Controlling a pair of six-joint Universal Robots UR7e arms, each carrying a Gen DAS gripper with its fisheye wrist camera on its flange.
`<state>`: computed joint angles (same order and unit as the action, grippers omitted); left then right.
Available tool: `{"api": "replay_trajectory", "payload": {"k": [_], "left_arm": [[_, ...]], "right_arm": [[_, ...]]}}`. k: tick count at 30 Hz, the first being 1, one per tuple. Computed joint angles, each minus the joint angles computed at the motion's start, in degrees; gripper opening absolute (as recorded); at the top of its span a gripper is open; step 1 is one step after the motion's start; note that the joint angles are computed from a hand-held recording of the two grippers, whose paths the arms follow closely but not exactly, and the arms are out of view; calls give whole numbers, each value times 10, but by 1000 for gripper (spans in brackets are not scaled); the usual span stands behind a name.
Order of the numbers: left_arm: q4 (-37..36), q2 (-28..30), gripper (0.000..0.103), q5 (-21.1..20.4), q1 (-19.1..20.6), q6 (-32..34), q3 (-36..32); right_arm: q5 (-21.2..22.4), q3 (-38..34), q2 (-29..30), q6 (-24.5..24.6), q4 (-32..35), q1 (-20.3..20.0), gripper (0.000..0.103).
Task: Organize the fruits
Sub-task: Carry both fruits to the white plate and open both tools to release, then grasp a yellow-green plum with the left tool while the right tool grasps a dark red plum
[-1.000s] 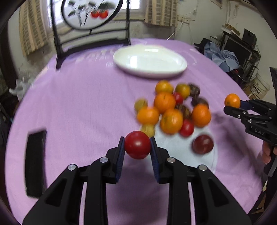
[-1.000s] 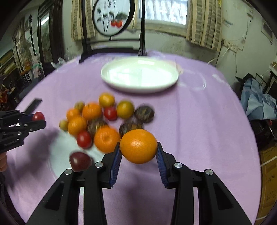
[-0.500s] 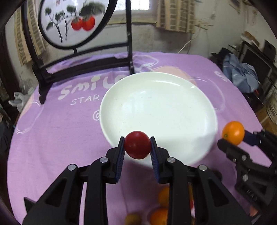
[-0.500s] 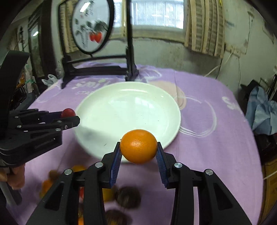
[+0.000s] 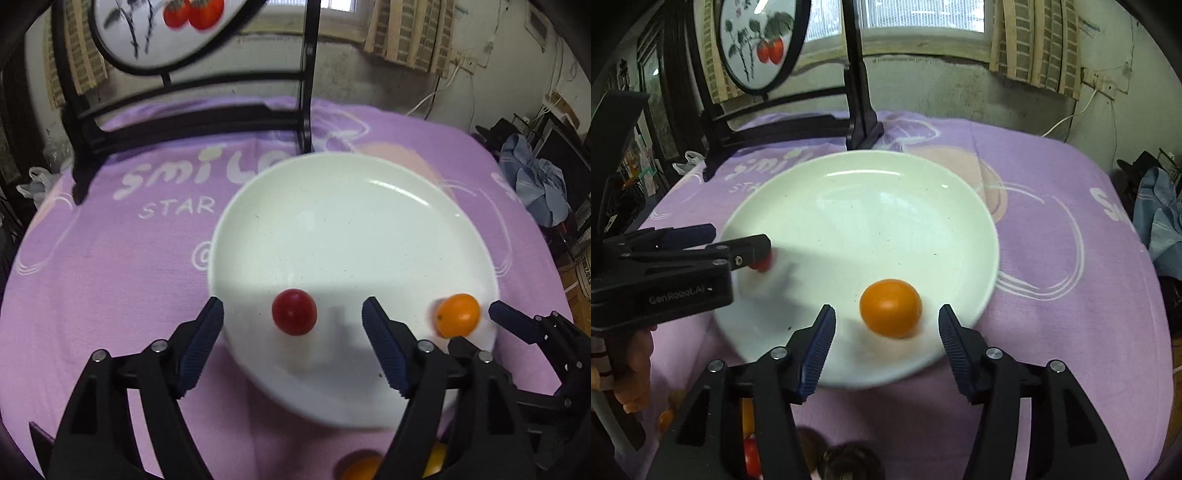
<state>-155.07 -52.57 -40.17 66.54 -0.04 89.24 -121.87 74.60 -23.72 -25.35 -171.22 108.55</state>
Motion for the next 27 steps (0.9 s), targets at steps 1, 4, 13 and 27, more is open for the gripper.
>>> {"api": "replay_trajectory", "payload": {"k": [1,4,13,27], "left_arm": [[-12,-11,77,-2,-6,7,16],[-55,-55,82,1,-28,24,84],[-106,-162,84,85,-81,-23,284],[9,-304,90,84,-98,-172,422]], "right_arm": [[2,15,-9,-3,-12,2,59],[20,87,-56,-13,-48,9,62],[5,279,-148,-15,-112,28,70],[15,373,-148,44,-91,71,70]]}}
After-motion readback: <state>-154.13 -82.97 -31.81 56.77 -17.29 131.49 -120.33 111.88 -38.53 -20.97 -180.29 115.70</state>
